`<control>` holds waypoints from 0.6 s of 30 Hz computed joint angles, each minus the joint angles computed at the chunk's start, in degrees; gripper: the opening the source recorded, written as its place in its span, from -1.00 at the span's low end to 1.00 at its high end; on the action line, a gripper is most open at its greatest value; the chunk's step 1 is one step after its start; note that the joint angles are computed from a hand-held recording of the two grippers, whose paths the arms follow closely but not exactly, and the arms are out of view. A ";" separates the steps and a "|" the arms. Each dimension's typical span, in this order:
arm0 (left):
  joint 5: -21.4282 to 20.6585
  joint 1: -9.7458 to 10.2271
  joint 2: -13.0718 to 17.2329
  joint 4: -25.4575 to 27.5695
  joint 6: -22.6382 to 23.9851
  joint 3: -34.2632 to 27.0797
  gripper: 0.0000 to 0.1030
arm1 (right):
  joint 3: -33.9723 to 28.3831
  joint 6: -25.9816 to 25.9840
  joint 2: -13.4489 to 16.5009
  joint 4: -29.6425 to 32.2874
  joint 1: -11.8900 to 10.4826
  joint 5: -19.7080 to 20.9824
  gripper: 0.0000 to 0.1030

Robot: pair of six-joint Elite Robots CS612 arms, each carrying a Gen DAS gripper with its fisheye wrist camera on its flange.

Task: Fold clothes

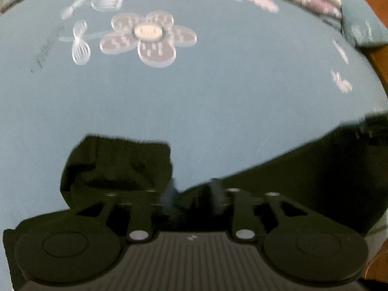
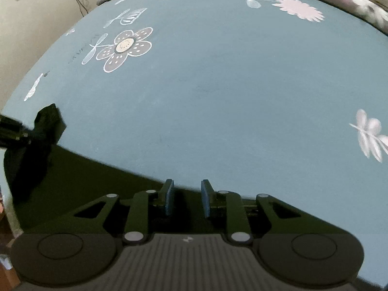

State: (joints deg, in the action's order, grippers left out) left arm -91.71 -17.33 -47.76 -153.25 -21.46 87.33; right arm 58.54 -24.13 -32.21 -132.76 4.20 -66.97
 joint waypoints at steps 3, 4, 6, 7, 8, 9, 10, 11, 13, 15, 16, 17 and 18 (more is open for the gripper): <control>2.79 -0.63 -0.89 -1.31 -1.84 0.41 -0.11 | 3.47 -0.95 -2.66 0.16 -0.48 -1.78 -0.42; 3.70 -0.86 -1.16 -0.55 -2.00 0.18 -0.12 | 4.43 -0.63 -3.36 0.15 -0.72 -2.26 -0.40; 3.21 -1.33 -1.55 -0.75 0.36 -0.26 -0.12 | 6.29 0.00 -4.73 0.17 -1.22 -3.21 -0.31; 1.45 -1.47 -1.39 -1.04 2.70 -0.83 -0.10 | 6.78 0.40 -5.17 0.42 -1.81 -3.33 -0.30; -0.85 -1.65 -1.03 -1.12 4.59 -1.59 -0.05 | 7.10 0.83 -5.51 0.76 -2.53 -3.32 -0.30; -3.87 -1.88 -0.32 -1.38 5.66 -2.51 -0.02 | 6.28 2.14 -4.87 1.49 -2.44 -3.42 -0.30; -6.89 -2.12 0.44 -1.57 6.72 -3.49 0.03 | 5.47 3.58 -4.11 2.06 -2.23 -3.53 -0.30; -10.13 -2.37 1.63 -1.27 7.69 -4.90 0.03 | 4.82 4.95 -3.44 2.53 -2.08 -3.62 -0.30; -14.03 -3.42 4.42 -0.82 9.80 -7.92 0.02 | 5.28 5.66 -3.40 1.69 -2.16 -3.55 -0.30; -17.30 -4.22 7.27 -1.89 10.54 -10.54 0.02 | 5.83 6.01 -3.55 0.81 -2.33 -3.79 -0.30; -18.67 -4.45 8.58 -2.69 9.82 -11.67 0.02 | 5.96 6.46 -3.55 0.56 -2.43 -3.65 -0.27; -19.55 -4.63 9.73 -2.92 9.22 -12.83 0.02 | 5.92 7.05 -3.43 0.62 -2.51 -3.57 -0.27; -18.75 -4.82 10.42 -3.17 9.17 -13.42 0.02 | 6.27 7.34 -3.56 0.43 -2.77 -3.64 -0.27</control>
State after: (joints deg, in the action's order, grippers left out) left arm -110.46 -22.15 -37.34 -156.42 -12.29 73.90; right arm 64.82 -16.79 -35.77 -132.33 1.43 -70.61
